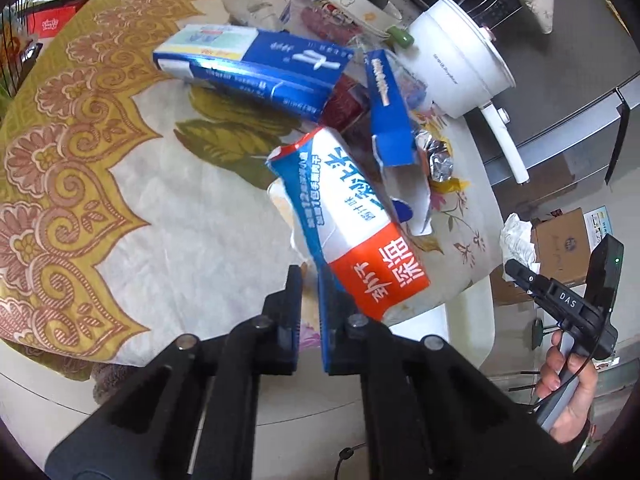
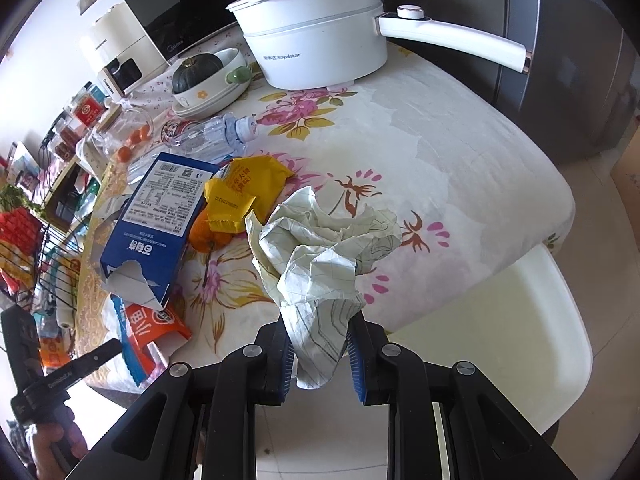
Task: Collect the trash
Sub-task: 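Grasp the blue-and-red snack bag with the left tool while the right tool holds the tissue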
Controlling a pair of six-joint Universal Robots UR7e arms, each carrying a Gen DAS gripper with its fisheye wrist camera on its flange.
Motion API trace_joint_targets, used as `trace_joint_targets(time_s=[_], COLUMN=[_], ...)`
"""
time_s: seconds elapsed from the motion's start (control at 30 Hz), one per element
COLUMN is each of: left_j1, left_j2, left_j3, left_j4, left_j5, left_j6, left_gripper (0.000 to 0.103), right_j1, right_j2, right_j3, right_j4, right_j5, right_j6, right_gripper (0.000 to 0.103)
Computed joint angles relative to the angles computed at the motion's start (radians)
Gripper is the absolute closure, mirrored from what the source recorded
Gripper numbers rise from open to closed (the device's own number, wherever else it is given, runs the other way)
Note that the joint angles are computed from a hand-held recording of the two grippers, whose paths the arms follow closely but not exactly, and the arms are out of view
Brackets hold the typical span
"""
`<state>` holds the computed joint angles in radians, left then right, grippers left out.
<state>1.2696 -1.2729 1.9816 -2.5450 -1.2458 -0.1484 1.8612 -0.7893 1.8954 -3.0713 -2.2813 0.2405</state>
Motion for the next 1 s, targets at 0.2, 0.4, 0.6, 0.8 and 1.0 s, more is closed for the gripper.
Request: trace_joint_targets(time_s=[0.2, 0.4, 0.6, 0.8, 1.0], left_j1=[-0.081, -0.167, -0.229, -0.235, -0.198], left_j2=[-0.051, 0.000, 0.114, 0.194, 0.174], left_j3=[0.074, 0.124, 0.174, 0.168, 0.153], left_j4=[-0.103, -0.185, -0.318, -0.409, -0.406], left_j5=[0.130, 0.275, 0.410, 0.497, 0.447], left_j6=[0.065, 0.179, 0.242, 0.267, 0.269], left_gripper=[0.019, 0.018, 0.018, 0.025, 0.083], right_j1=[0.006, 0.006, -0.002, 0.000, 0.004], right_j2=[-0.023, -0.053, -0.085, -0.107, -0.111], right_j3=[0.028, 0.062, 0.094, 0.118, 0.127], right_j4=[-0.009, -0.017, -0.018, -0.023, -0.016], right_j5=[-0.008, -0.017, -0.015, -0.020, -0.029], right_j6=[-0.007, 0.004, 0.022, 0.021, 0.011], right_gripper=[0.079, 0.079, 0.079, 0.079, 0.079])
